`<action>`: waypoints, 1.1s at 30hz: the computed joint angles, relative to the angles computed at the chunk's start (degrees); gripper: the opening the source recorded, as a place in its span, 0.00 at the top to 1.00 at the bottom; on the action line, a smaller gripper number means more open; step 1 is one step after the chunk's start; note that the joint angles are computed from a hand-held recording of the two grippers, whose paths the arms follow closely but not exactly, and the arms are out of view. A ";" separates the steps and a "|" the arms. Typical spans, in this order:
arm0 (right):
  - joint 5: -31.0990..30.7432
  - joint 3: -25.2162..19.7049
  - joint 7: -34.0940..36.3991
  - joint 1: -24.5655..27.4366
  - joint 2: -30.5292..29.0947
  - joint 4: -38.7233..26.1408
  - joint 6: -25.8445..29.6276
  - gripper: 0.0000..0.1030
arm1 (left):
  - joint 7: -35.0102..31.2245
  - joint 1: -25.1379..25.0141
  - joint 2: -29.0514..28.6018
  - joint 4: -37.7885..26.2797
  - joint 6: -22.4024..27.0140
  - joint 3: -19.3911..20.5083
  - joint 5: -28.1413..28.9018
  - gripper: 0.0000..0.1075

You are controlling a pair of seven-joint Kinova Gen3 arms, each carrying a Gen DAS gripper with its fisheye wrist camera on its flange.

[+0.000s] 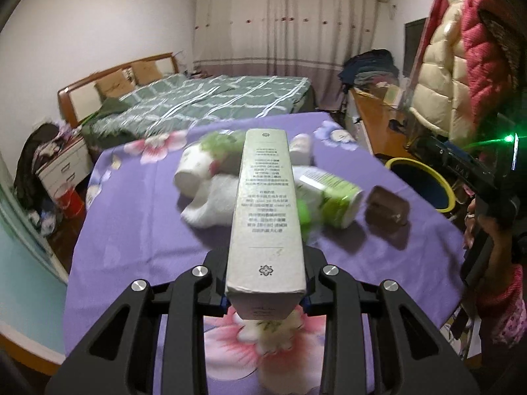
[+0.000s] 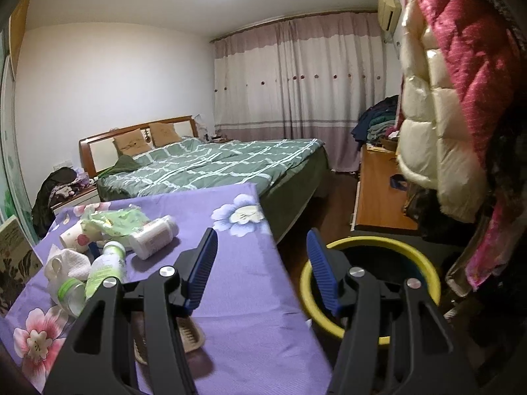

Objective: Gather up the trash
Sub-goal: 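Grasp the long white box with the left tool, carry it over the bin, release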

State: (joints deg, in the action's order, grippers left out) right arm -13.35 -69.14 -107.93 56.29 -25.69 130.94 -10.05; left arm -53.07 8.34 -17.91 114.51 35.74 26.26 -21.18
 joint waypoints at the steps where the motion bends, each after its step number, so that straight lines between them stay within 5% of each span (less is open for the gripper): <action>1: 0.23 2.65 0.15 -1.83 -0.27 0.44 0.37 0.47 | -0.31 0.22 0.48 -0.71 0.10 0.31 -0.17 0.72; 14: 3.00 31.29 2.56 -20.70 -3.17 5.64 5.94 0.38 | -1.23 11.24 21.51 -20.28 0.90 2.06 -6.42 0.72; 26: 2.50 37.46 4.47 -19.98 -2.21 8.11 3.33 0.35 | -11.42 26.13 48.58 -52.13 8.23 -0.32 -6.03 0.72; 33: 1.34 40.91 6.50 -20.53 -1.68 8.92 3.02 0.35 | -18.64 33.88 60.40 -70.72 18.09 -3.93 -1.98 0.72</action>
State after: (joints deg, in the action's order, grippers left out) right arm -12.01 -28.23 -101.42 35.77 -27.37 139.86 -7.03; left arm -71.71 42.22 42.49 43.79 53.82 22.34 -23.16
